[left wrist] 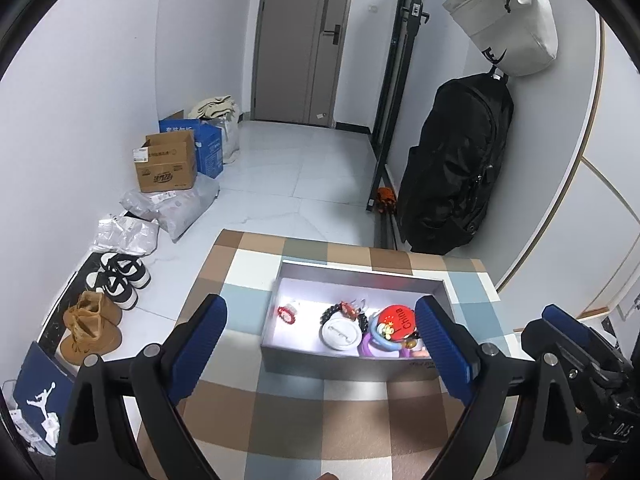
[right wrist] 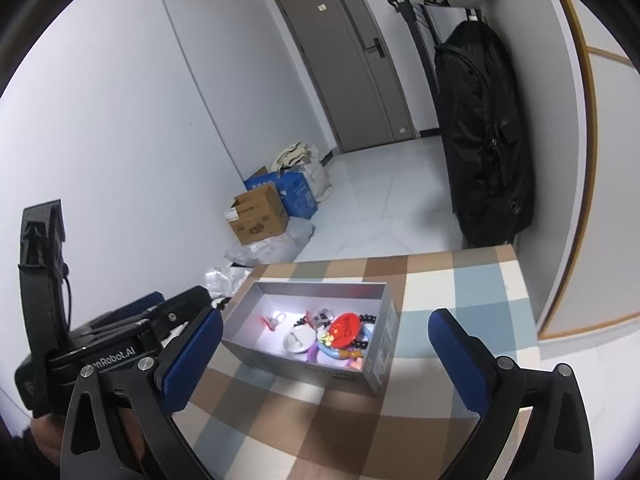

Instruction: Organize jewelry

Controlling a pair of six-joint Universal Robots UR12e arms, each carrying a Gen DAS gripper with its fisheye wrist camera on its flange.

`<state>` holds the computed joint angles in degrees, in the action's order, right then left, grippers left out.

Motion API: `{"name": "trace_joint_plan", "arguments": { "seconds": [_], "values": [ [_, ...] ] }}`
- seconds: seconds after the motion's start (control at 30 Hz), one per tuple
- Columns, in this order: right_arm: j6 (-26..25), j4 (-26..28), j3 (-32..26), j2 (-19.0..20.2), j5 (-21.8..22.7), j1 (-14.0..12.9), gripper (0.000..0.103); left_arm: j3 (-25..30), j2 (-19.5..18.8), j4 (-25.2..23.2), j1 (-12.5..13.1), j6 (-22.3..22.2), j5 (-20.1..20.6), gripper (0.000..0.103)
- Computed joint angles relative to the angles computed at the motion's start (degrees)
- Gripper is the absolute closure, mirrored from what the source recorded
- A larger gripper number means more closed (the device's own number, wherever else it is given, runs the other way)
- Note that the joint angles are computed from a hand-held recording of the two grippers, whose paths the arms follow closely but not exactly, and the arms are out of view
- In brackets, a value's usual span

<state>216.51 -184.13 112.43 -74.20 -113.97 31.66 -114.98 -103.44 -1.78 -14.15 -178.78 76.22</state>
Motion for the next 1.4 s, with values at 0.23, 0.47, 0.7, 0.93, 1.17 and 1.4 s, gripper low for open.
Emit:
{"name": "trace_joint_plan", "arguments": {
  "seconds": [0.23,0.47,0.7,0.93,1.17,1.4],
  "values": [
    [-0.9,0.5,0.0,0.0,-1.3,0.7,0.0,-1.0,0.4,1.2,0.0,0.0,0.5,0.011],
    [-0.5,0.8,0.3,-0.1,-1.5,0.7,0.0,-1.4,0.4,2.7,-0.3,-0.1,1.9,0.011],
    [-0.1,1.3,0.4,-0.2,-1.5,0.6,0.0,-1.5,0.4,2.8,-0.4,-0.1,1.6,0.011],
    [0.2,1.8,0.4,-0.3,-1.6,0.6,0.0,-1.5,0.4,2.6,-0.5,0.6,1.2,0.011],
    [0.4,2.1,0.5,-0.3,-1.1,0.5,0.0,-1.6,0.5,2.8,-0.5,0.3,0.9,0.011],
    [0.8,2.5,0.4,-0.3,-1.2,0.5,0.0,-1.4,0.6,1.7,-0.3,0.0,0.3,0.011]
  ]
}}
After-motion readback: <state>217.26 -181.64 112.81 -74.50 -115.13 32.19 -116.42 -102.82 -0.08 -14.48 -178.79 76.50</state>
